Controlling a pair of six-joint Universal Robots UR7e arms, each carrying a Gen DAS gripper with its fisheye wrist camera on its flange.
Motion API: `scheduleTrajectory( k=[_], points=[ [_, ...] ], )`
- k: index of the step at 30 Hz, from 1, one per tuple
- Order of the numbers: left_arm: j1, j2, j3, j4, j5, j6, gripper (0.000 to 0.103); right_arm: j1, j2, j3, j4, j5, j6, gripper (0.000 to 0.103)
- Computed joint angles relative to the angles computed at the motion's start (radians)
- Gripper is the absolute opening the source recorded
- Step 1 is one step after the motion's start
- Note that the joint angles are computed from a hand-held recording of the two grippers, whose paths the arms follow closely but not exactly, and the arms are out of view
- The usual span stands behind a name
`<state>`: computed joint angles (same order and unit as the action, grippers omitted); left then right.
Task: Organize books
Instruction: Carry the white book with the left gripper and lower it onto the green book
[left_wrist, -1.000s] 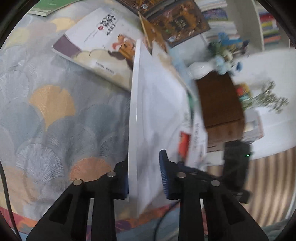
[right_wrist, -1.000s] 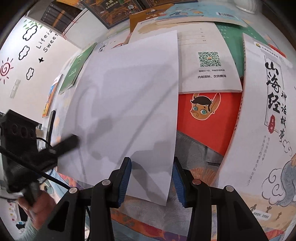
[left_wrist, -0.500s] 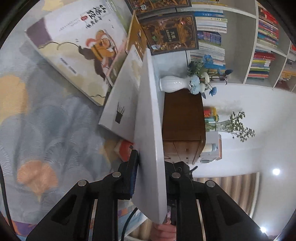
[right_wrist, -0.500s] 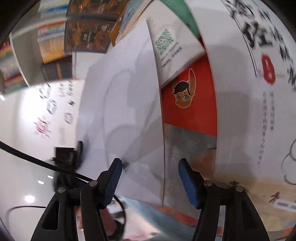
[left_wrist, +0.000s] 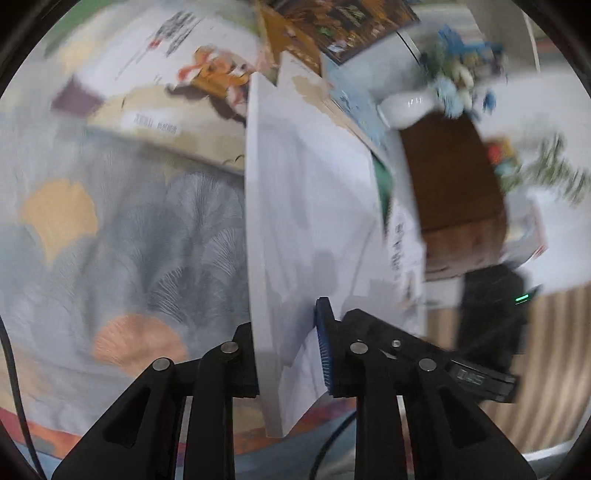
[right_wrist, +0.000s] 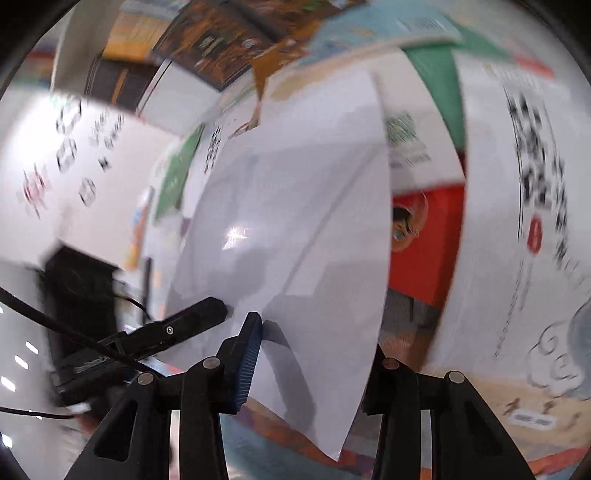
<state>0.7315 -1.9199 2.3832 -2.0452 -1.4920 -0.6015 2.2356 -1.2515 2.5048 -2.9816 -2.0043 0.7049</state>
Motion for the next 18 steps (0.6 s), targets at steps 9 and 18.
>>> scheduleTrajectory(
  k=[9,18],
  points=[
    [-0.16,-0.038,-0.055,0.149,0.166,0.076,0.021,0.149,0.078,-0.159,0.235,-0.185,-0.035,0.042],
    [-0.018,-0.058,-0.194,0.192,0.157,0.217,0.022,0.234,0.258,-0.403,0.322,-0.259,-0.059,0.043]
  ],
)
